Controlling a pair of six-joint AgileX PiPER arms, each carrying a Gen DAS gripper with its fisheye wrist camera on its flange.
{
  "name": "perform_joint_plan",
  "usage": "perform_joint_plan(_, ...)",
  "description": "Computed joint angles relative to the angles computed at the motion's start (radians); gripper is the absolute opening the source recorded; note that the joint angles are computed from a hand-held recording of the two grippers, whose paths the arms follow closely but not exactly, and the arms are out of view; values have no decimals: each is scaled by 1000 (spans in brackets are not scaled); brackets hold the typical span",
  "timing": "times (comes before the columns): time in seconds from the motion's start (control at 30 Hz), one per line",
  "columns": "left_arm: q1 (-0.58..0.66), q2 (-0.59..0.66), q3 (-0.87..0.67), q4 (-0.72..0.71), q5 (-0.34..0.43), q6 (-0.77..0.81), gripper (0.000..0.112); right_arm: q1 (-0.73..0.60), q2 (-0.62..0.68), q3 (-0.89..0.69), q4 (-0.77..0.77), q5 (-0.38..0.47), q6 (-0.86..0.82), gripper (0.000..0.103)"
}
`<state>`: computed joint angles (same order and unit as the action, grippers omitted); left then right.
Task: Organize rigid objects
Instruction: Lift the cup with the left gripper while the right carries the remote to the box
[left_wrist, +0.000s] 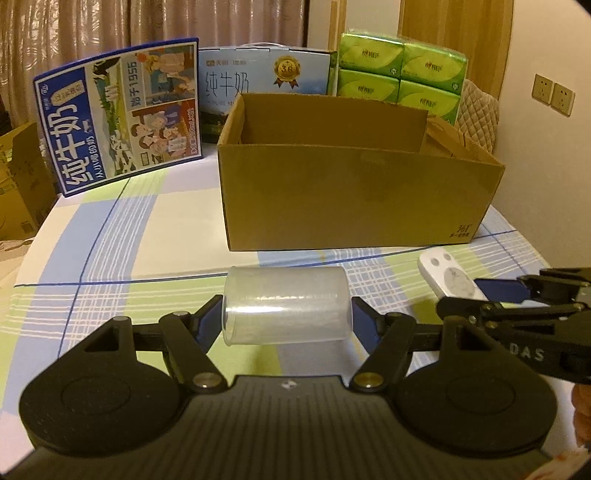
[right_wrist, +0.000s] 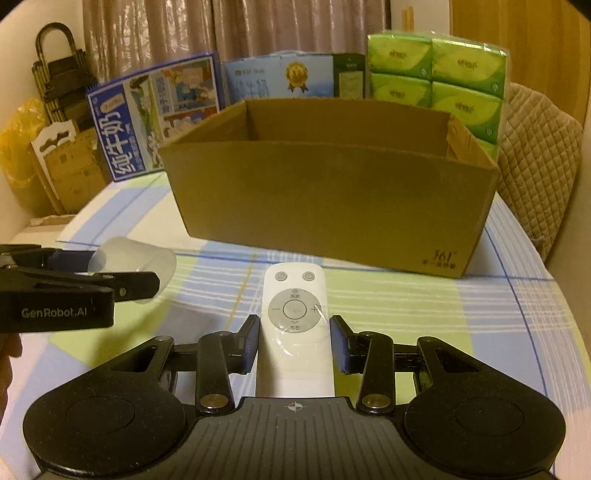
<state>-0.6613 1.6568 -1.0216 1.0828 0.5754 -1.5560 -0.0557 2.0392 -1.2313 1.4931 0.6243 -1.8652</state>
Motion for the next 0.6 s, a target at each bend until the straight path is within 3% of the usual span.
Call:
perform_joint_plan(0.33, -108, -50, -105, -115, 178, 82, 68, -55, -107, 45, -70, 84, 100, 37)
perform_joint_plan(0.6, -177, -56, -199, -151, 279, 130, 68, -126, -183, 65, -127, 152, 162, 37)
